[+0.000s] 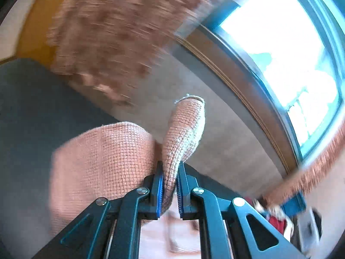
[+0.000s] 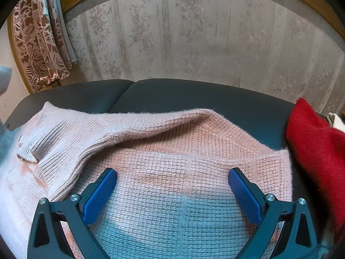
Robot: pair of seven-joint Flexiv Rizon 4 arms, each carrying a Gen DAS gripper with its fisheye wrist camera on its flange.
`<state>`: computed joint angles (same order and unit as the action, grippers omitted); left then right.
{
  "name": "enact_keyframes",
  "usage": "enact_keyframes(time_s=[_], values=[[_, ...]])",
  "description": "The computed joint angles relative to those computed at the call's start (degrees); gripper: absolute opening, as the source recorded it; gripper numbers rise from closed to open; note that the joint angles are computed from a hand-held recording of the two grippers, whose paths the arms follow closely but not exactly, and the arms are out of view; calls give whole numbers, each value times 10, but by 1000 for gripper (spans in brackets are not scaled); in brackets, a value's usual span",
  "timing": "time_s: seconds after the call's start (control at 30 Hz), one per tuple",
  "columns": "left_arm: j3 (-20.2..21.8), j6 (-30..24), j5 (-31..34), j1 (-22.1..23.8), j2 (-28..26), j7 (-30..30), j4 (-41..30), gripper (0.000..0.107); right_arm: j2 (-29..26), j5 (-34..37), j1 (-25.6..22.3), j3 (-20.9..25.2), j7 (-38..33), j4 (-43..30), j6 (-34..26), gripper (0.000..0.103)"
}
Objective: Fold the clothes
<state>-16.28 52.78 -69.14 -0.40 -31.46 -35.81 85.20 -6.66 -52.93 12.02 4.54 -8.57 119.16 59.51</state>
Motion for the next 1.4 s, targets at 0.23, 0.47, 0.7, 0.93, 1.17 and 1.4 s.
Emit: enact_keyframes(time_s=[0.23, 0.47, 0.7, 0.93, 1.17, 1.4], values=[[13, 16, 109, -71, -4, -16, 59, 9, 0, 6, 5, 2, 4, -1, -8, 103], [-5, 57, 120, -60, 27, -26, 126, 42, -1, 71, 15, 15, -46, -23, -50, 103], [7, 68, 12, -57, 72, 31, 189, 51, 42, 11, 8, 18, 119, 23, 117, 101], [21, 83, -38, -62, 78, 60, 230, 51, -12, -110, 20, -4, 322, 15, 302, 96], [30, 65, -108, -75, 73, 113, 229, 51, -61, 99, 71, 38, 100, -55, 146, 69], [41, -24, -144, -52, 69, 70, 219, 51, -73, 197, 95, 36, 25, -82, 138, 8]])
